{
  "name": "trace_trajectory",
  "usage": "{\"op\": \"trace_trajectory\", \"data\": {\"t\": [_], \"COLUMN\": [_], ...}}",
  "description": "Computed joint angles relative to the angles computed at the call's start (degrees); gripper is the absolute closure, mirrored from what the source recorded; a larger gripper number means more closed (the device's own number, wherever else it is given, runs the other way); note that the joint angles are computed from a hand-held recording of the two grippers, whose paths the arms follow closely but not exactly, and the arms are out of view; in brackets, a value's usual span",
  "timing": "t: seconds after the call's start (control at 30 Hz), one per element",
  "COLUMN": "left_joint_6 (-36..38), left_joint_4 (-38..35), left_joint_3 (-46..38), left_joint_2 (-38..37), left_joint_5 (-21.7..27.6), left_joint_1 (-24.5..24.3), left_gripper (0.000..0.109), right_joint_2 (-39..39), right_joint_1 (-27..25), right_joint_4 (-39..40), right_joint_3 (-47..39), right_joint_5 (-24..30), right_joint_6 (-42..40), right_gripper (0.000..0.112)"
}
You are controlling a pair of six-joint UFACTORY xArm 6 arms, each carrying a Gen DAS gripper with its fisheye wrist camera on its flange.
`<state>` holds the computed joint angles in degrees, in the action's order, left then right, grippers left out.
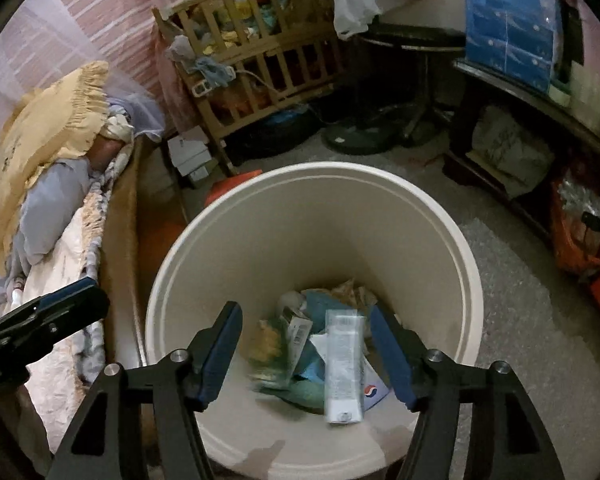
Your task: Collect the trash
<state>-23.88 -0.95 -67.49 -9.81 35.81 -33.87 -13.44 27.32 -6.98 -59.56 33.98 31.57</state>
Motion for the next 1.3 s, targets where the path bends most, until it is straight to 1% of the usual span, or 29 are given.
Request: {"op": "trace_trajectory", "data": {"t": [0.07,0.1,0.17,0.23,0.33,0.4,0.47,0.53,0.73,0.8,0.87,1.1,1.3], "left_joint_6": [-4.6,-6.4,-10.9,-13.0,-15.6,-18.3,-22.2,-24.1,-27.5,-28.5,-28.9,-30.4,-34.0], "left_joint_4": [6.2,9.0,14.7,17.1,20.0,23.7,29.6,33.1,38.4,39.6,40.1,43.1,47.0], "left_joint_3": [1.2,1.8,3.9,5.5,8.0,8.6,9.2,10.2,12.5,12.6,13.2,13.9,14.5], "left_joint_2": [-2.2,-3.1,-6.0,-8.2,-11.7,-13.3,-15.3,-17.2,-22.4,-23.2,-24.5,-26.9,-28.4], "left_joint_5": [0.9,1.1,0.7,0.3,-0.7,-0.2,1.4,2.2,3.4,4.0,3.7,5.0,6.3], "left_joint_1": [-0.4,-0.6,-1.1,-1.2,-1.4,-2.1,-3.3,-4.3,-6.1,-6.5,-6.6,-7.7,-8.6], "left_gripper": [0.054,0.054,0.054,0.054,0.054,0.054,0.054,0.054,0.054,0.054,0.054,0.054,0.054], "right_joint_2": [-1.7,-2.3,-4.2,-6.2,-8.6,-9.8,-10.0,-10.6,-12.0,-12.4,-12.7,-13.0,-12.6], "right_joint_1": [1.0,1.6,3.2,4.9,7.5,9.2,10.9,12.1,15.0,15.8,16.2,18.0,19.0], "right_joint_4": [-1.9,-4.1,-11.7,-18.4,-24.8,-28.2,-31.1,-33.2,-37.6,-38.5,-39.1,-40.6,-41.3], "right_joint_3": [1.2,1.3,1.6,2.1,2.4,2.4,1.5,1.0,-0.5,-0.9,-1.2,-2.5,-3.3], "right_joint_5": [-1.1,-1.2,-0.6,-0.4,1.1,2.6,4.2,5.7,8.8,9.4,9.7,11.3,12.2], "right_joint_6": [1.3,3.0,8.7,14.2,20.2,23.2,25.7,27.2,30.4,31.3,31.9,32.9,32.8], "right_gripper": [0.048,0.048,0.048,0.048,0.046,0.044,0.044,0.043,0.042,0.036,0.036,0.035,0.035]}}
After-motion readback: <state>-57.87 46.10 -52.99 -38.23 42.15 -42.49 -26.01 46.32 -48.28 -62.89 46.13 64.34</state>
